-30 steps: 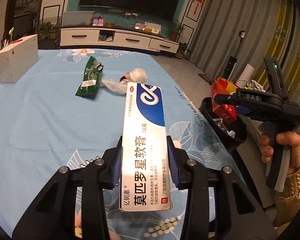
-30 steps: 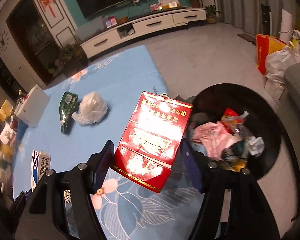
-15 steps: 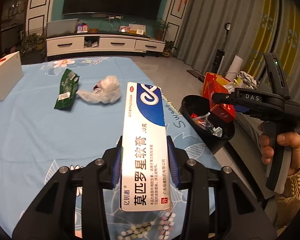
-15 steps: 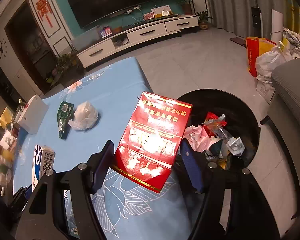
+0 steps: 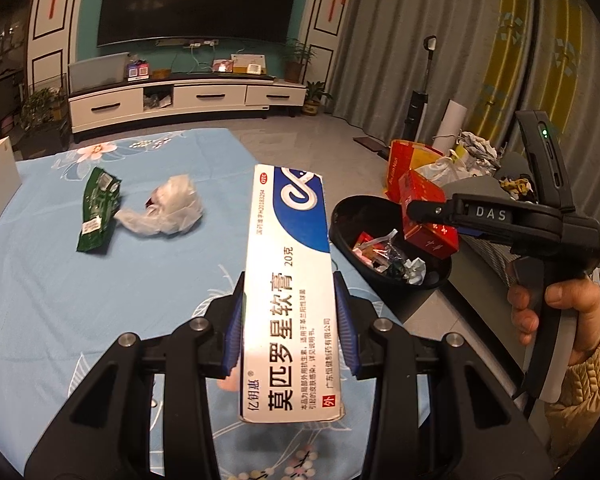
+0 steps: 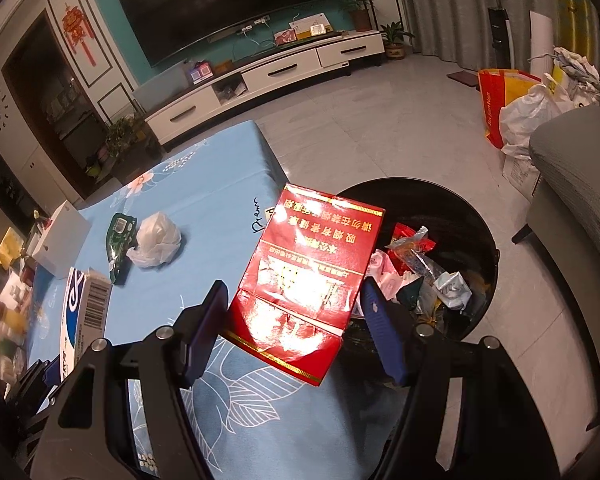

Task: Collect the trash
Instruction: 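Carry the ointment box and red box over the black bin, then open both tools to drop the boxes into the bin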

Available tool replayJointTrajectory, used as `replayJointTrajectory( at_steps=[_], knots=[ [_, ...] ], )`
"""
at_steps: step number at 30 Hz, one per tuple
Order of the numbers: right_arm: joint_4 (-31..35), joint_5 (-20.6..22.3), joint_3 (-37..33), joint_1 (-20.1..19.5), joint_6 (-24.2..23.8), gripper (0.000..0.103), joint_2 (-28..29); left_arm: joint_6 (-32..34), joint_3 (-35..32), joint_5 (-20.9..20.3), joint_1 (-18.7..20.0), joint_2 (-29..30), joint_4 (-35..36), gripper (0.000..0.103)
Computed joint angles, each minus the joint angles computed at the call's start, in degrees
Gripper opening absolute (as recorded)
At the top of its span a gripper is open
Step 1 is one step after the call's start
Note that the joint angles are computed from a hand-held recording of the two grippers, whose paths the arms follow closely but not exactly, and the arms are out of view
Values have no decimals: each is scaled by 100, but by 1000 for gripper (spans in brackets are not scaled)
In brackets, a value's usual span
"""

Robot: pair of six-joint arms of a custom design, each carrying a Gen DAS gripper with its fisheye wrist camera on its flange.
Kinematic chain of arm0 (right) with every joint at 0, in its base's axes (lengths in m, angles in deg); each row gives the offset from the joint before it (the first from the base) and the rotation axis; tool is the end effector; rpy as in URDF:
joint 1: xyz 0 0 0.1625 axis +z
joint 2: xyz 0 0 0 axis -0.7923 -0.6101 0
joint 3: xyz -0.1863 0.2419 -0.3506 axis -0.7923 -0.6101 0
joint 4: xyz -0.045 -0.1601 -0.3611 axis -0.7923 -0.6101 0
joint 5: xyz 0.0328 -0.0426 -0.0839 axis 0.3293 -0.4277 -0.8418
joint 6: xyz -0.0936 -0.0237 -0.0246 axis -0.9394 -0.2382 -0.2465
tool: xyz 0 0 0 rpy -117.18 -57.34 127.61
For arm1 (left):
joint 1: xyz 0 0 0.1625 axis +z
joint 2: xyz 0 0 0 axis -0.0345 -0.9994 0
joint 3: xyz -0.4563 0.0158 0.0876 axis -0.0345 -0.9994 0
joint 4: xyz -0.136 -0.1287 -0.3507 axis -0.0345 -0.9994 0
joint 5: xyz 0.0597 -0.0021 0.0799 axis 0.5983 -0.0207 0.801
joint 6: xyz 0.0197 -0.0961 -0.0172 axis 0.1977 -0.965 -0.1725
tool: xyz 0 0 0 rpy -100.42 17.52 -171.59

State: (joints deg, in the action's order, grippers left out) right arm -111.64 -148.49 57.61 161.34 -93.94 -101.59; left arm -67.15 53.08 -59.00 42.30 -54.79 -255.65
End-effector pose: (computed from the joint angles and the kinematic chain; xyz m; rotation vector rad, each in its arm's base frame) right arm 0.2691 -0.5328 0.1860 0.2991 -2.5436 0.8418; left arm -0.2106 -0.4503 0.2191 0.5352 2.4044 -1.0167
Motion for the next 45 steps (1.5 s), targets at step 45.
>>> replayJointTrajectory(
  at_steps=[45],
  knots=[
    [-50,664,-95,-1309,-78,72,-228,1201,-2636,-1179,925,2263,690,71]
  ],
)
